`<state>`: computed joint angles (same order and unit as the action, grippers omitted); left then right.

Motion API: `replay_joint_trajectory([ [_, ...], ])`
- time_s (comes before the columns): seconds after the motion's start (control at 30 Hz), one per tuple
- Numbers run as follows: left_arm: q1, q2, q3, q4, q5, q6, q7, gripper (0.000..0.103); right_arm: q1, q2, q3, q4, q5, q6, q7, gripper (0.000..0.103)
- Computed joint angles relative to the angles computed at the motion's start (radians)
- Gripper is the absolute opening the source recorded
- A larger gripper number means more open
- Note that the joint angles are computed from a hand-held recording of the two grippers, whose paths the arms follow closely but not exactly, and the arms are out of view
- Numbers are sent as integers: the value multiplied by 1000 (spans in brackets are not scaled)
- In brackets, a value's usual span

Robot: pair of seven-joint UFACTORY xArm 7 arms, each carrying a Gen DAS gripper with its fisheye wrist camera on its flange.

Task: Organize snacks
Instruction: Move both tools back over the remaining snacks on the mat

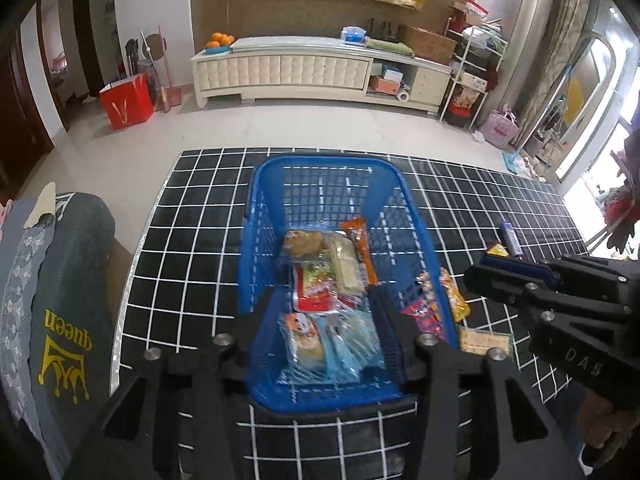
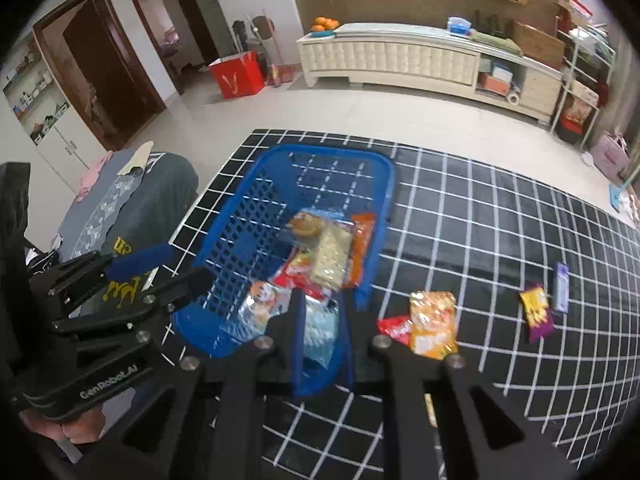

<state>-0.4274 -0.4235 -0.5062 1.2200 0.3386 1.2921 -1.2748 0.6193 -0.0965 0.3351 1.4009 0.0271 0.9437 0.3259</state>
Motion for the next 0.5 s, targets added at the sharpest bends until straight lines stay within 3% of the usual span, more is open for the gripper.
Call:
replay_joint_trajectory([
  [0.37, -69, 215, -101, 232, 129, 91, -90, 60, -76, -229, -46, -163, 61, 58, -46, 23],
  [0.5, -126, 324, -108, 333, 190, 113, -121, 68, -114, -306, -64, -219, 67, 65, -66, 65],
])
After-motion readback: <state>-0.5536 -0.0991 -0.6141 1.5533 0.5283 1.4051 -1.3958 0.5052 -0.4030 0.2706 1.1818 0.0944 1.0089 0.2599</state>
